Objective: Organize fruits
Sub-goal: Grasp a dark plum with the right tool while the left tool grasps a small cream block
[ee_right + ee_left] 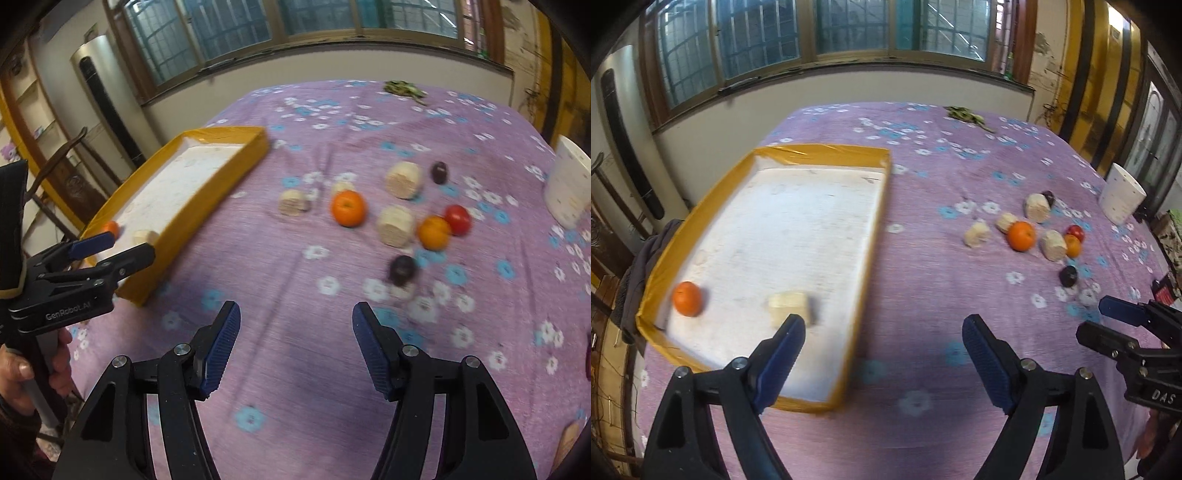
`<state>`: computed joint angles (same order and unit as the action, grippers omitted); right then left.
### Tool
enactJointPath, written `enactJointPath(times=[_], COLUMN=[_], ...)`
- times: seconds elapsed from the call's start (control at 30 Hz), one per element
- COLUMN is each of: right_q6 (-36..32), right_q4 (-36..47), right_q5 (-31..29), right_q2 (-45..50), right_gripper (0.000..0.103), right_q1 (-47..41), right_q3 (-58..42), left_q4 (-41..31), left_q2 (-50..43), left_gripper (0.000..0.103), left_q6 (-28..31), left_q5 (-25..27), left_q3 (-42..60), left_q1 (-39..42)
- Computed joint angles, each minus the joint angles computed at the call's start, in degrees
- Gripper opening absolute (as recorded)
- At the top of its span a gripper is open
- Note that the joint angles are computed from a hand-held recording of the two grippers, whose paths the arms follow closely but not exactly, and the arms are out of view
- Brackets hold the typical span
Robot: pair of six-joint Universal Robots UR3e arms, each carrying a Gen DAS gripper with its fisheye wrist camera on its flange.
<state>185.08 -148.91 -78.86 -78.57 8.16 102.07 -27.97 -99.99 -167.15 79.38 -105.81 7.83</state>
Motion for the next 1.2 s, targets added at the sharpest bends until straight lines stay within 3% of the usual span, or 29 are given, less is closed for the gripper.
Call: enactJointPath(times=[0.2,0.5,0.7,0.8,0.87,1.2], right_q6=[-1.5,-7.7,-9.3,-10.9,-11.5,-10.8], right_q4=[-1.9,-4.3,-3.6,-2.6,-2.1,-3.2], right_q5=[0.7,6.5,8.4,6.6,5.2,8.6], right_q2=[-1.7,7.6,11.5,11.7,11.5,5.0], right_gripper=[0.066,0.064,0.051,0.039,0.025,0.024], right_q1=[-7.3,-8.9,-9.5,-9.1,-8.9,-12.1], right_q3=[5.0,-1.9,-4.5,-5.5,-5.6,0.3], left_q4=[-0.8,-3.4,-3.4,-4.2,-5.0,-11.3], left_q2=[-2.6,-5.1,-5.5,-7.0,-8.4,-22.0], left_gripper=[0.091,0.091,0.091,0.091,0.091,0.091], left_q6=[-1.9,-3.9,-4.5,-5.0,-5.3,-5.1], left_q5=[2.6,6.0,7.0,7.4,7.3,5.2], left_q3=[2.0,4.9,5.4,7.4,9.4,29.2], left_q1=[-6.3,-9.6,-9.4,-9.5,-9.8,-11.5])
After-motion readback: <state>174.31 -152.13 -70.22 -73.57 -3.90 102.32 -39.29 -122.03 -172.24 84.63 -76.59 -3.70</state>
